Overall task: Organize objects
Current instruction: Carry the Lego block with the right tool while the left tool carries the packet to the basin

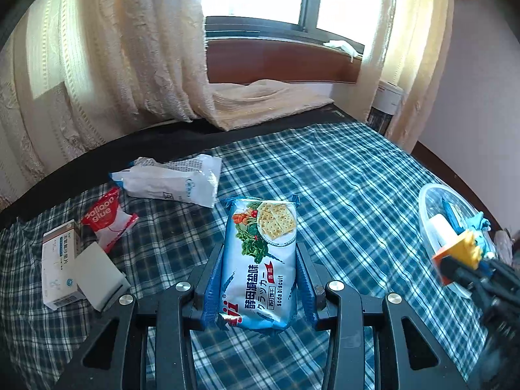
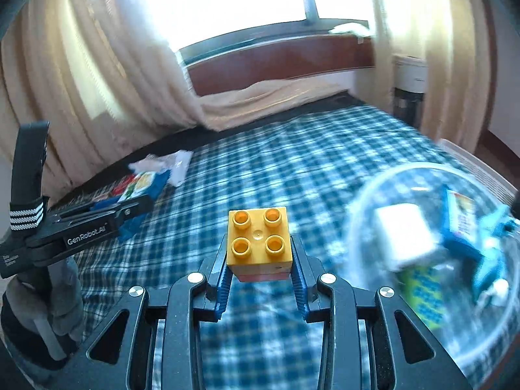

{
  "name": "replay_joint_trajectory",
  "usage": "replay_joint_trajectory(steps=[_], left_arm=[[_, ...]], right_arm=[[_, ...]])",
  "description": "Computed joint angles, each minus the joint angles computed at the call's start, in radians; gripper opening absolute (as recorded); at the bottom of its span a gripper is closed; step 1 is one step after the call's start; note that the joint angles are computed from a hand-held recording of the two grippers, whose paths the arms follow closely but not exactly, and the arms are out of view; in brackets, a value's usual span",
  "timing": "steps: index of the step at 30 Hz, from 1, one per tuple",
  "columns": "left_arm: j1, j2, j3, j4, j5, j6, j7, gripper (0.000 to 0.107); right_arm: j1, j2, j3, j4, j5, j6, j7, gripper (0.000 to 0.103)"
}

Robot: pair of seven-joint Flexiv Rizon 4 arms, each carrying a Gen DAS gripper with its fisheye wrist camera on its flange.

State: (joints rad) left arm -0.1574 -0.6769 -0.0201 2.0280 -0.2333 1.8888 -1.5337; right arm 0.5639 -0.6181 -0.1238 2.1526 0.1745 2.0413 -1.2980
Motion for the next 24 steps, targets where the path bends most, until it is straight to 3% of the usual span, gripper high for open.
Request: replay_joint_trajectory(steps=[6, 12, 24], left_arm=[[-0.028, -0.001, 0.009, -0.001, 0.002, 0.000, 0.010, 0.044], [-0.071, -0.007, 0.031, -0.007, -0.012, -0.007, 0.022, 0.044], [-0.180, -0.010, 0.091, -0.034, -0.053, -0.045, 0.047, 0.044]], right_arm=[[0.028, 0.035, -0.068, 0.069, 0.092, 0.026, -0.015, 0.034], [0.005, 0.042, -0.093, 0.108, 0.144, 0.031, -0.013, 0.034], [-0.098, 0.018, -0.058, 0.126, 0.120, 0.040, 0.017, 0.034]])
